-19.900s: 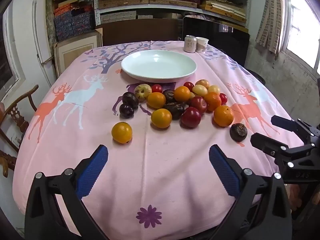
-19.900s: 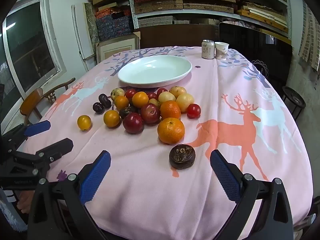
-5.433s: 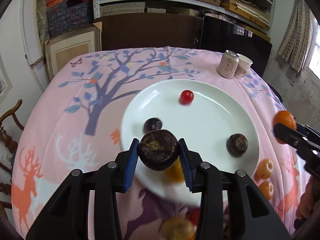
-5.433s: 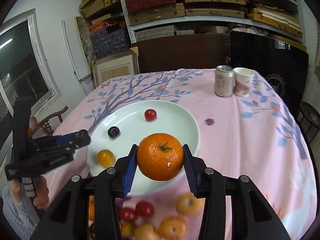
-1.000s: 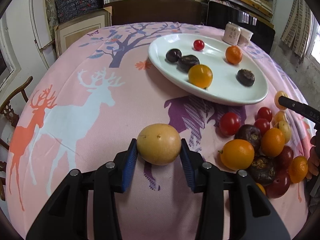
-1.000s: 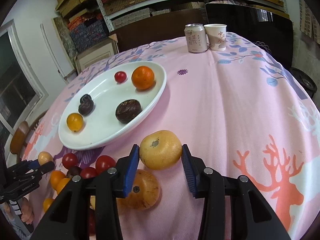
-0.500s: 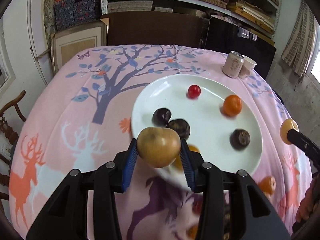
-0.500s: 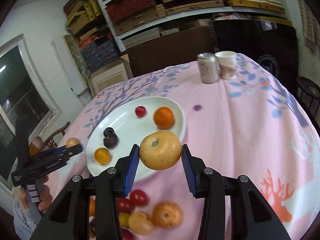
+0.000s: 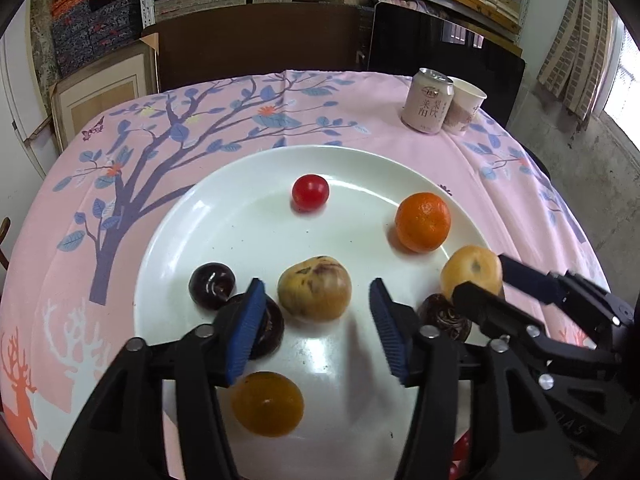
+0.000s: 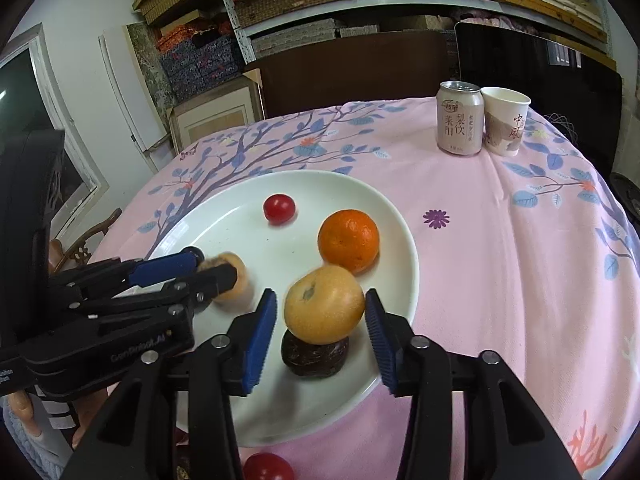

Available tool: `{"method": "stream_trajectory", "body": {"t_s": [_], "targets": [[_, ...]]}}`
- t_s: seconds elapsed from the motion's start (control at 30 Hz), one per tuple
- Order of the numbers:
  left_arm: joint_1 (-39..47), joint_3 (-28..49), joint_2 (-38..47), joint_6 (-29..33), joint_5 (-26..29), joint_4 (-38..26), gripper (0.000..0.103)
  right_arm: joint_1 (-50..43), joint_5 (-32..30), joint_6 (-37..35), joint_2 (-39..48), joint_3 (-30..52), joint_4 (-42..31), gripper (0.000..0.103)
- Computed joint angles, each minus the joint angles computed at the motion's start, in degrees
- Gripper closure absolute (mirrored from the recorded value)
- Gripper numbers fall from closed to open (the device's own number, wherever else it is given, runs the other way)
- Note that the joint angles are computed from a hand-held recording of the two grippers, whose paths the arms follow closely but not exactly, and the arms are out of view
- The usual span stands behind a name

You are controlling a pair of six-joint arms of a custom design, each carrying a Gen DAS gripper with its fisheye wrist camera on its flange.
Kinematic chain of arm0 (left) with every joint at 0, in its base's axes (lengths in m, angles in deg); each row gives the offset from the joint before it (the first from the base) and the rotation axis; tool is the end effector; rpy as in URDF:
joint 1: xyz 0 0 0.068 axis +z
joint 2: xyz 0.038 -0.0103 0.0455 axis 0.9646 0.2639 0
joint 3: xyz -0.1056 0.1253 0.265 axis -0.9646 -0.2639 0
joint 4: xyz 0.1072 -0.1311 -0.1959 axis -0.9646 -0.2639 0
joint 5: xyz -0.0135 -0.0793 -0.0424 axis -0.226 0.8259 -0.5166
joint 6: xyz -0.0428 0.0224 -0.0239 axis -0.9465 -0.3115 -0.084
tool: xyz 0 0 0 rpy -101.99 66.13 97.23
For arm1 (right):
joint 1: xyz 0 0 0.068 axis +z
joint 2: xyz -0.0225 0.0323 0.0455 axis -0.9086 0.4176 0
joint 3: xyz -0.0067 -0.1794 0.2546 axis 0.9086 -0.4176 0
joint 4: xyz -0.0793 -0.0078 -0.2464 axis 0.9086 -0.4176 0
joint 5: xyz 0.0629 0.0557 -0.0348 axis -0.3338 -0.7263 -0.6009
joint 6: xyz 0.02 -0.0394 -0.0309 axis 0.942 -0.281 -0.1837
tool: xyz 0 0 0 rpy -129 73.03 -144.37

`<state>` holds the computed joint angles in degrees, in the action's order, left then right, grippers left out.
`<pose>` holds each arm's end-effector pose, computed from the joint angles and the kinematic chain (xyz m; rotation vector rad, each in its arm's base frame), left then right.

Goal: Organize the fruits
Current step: 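Carry both fruits onto the white plate and open both grippers, then grasp the yellow-orange tomato from the pile with the left gripper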

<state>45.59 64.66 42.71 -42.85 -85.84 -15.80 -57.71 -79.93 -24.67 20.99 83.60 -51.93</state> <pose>0.3267 -0.1809 0.1981 0.4595 2.4640 -0.2346 0.2352 0.0335 0.1877 0.1070 2.3208 0.2587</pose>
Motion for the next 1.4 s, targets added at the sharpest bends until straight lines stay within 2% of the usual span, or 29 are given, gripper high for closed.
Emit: {"method": "stream_trajectory", "body": {"t_s": [0.13, 0.2, 0.33, 0.53, 0.67, 0.73, 0.87, 0.97, 1.07, 1.13, 1.2, 1.27, 1.4], "targets": [[1.91, -2.79, -4.23, -0.88, 2.08, 1.18, 0.035, -0.06, 1.44, -0.52, -4.51, -1.39, -0.54, 0.041], [2.67, -5.05, -7.04, -1.03, 2.09, 1.97, 0.031, -0.88, 0.98, -0.09, -7.63, -2.55, -1.13, 0.034], [4.08, -11.97, -13.96, -1.39, 0.78, 4.0, 0.025, -2.67, 1.31, 0.17, -14.06, -5.18, -3.46, 0.033], [6.96, -26.12, -24.47, -1.52, 1.09, 5.9, 0.024, -10.84, -4.87, 2.1, -30.33, -12.77, -10.47, 0.025], [6.57, -31.78, -29.74, -1.52, 2.8, 5.9, 0.024, -20.66, -13.99, 1.45, -40.81, -16.25, -18.02, 0.021], [4.48, -33.95, -31.79, -1.33, 1.64, 5.67, 0.024, -22.39, -15.24, 1.15, -43.04, -16.85, -20.1, 0.019], [0.23, -37.14, -36.32, -1.15, 0.31, 4.84, 0.023, -26.26, -18.31, 0.34, -42.63, -17.22, -20.17, 0.018], [-2.59, -38.57, -39.39, -1.12, 0.29, 4.35, 0.018, -27.85, -20.35, 0.06, -40.75, -17.32, -19.51, 0.018], [-6.62, -38.62, -38.51, -1.47, -4.07, 4.52, 0.018, -27.1, -20.06, 0.25, -40.87, -17.15, -19.9, 0.018], [-7.45, -38.07, -36.48, -1.61, -4.82, 4.33, 0.018, -26.62, -19.7, 0.36, -41.98, -17.12, -20.46, 0.018], [-7.29, -37.38, -34.1, -1.67, -6.13, 4.24, 0.018, -26.69, -19.89, 0.39, -42.22, -17.05, -20.74, 0.018], [-5.49, -37.21, -32.94, -1.55, -5.18, 4.1, 0.012, -27.48, -20.71, 0.31, -42.39, -16.97, -21.23, 0.018], [1.96, -38.2, -37.22, -0.83, -2.45, 3.11, 0.01, -29.43, -22.75, -0.08, -42.51, -16.95, -21.45, 0.018]]}}
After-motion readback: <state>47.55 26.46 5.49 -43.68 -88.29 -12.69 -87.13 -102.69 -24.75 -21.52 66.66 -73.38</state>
